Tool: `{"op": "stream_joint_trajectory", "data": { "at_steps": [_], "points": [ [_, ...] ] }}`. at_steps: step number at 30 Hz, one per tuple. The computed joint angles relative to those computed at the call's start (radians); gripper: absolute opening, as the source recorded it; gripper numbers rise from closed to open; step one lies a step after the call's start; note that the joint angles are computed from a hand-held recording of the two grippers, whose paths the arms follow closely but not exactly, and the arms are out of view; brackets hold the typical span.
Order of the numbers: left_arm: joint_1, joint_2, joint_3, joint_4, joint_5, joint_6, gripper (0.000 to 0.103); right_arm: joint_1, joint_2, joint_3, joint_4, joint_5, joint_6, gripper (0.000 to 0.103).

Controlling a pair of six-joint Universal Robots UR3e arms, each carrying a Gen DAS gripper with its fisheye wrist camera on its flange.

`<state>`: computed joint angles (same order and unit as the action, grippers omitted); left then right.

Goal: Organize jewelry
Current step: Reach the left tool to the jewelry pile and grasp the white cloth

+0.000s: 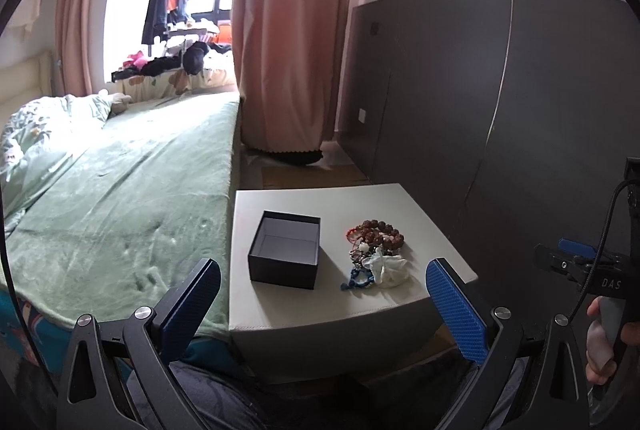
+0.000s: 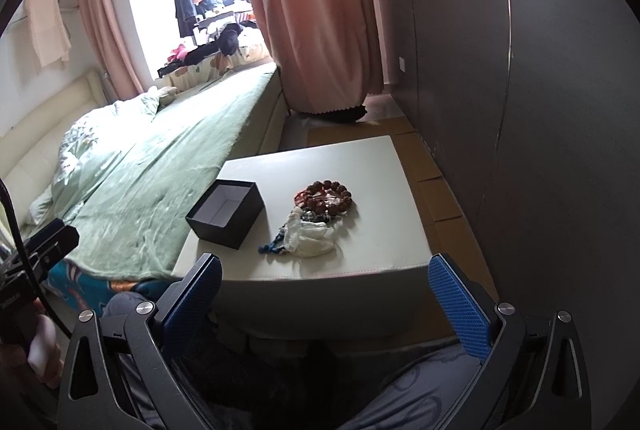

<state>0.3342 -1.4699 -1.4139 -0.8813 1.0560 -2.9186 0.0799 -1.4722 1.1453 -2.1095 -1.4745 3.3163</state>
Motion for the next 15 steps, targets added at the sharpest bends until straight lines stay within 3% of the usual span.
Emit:
{"op": "stream_joint_trajectory", "data": {
  "at_steps": [5, 10, 15],
  "points": [
    [-0.060, -0.131, 0.082, -0.009, 0.027, -0.013, 0.101, -0.056, 0.046, 0.012, -0.016, 0.062, -0.004, 0.102],
    [-0.134, -0.282, 0.215, -0.058, 0.075, -0.021, 0.090, -0.104, 0.111, 0.005, -0.007, 0.122, -0.010, 0.091],
    [-0.188, -0.436, 0.380, -0.129, 0.101, -0.046, 0.084, -0.135, 0.197, -0.044, -0.004, 0.159, -0.017, 0.090]
  ]
}}
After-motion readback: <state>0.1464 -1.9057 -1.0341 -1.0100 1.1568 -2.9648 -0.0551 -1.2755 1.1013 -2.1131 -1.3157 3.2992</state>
